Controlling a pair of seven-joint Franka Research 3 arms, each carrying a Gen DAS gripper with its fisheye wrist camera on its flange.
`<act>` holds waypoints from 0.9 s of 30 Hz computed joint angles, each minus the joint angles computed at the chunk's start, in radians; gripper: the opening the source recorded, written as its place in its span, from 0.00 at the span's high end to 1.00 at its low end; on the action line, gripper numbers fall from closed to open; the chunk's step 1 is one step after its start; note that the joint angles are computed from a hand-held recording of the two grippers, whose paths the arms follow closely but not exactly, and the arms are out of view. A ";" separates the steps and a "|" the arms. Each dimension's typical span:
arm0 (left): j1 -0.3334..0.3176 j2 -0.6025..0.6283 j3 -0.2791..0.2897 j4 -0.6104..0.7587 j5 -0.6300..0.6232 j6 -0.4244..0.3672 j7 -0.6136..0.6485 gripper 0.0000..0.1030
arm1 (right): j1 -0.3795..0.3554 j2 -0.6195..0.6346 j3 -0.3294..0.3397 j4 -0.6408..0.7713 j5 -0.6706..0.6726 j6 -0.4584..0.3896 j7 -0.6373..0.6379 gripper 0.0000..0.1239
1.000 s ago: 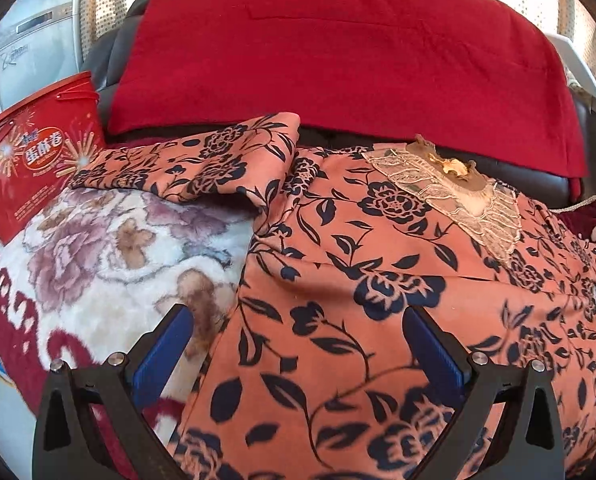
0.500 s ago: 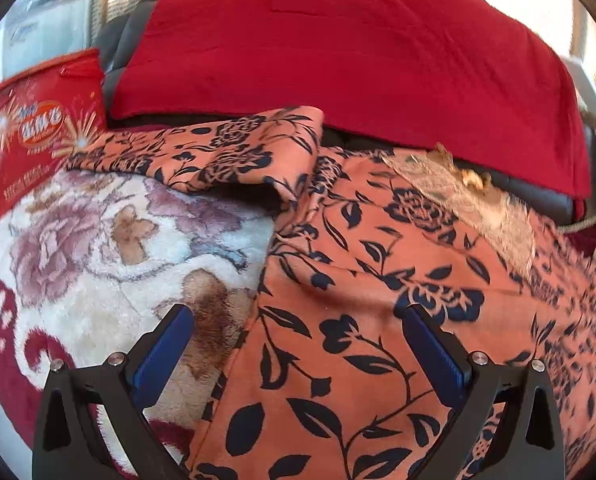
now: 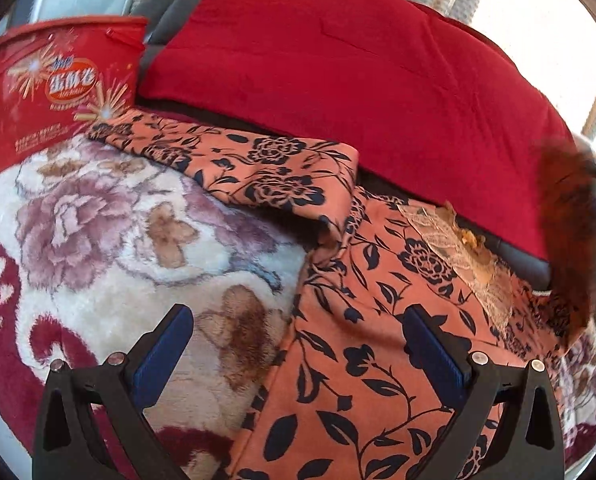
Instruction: Fold small clothes
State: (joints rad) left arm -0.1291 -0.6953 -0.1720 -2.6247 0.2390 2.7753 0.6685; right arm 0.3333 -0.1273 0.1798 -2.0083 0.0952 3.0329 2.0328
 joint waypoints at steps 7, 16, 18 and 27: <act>-0.018 -0.037 0.040 -0.037 -0.036 0.038 0.012 0.00 | 0.063 -0.008 0.002 -0.205 0.145 0.036 -0.051 0.22; -0.308 0.042 0.203 0.035 -0.225 0.101 0.240 0.00 | -0.219 -0.327 0.206 -0.556 -0.043 0.137 0.004 0.22; -0.413 0.108 0.266 0.122 -0.314 0.088 0.318 0.00 | -0.259 -0.343 0.239 -0.598 -0.042 0.166 0.002 0.22; -0.569 0.557 0.428 0.572 -0.731 -0.087 0.447 0.07 | 0.181 -0.264 -0.196 -0.674 0.062 0.365 -0.104 0.22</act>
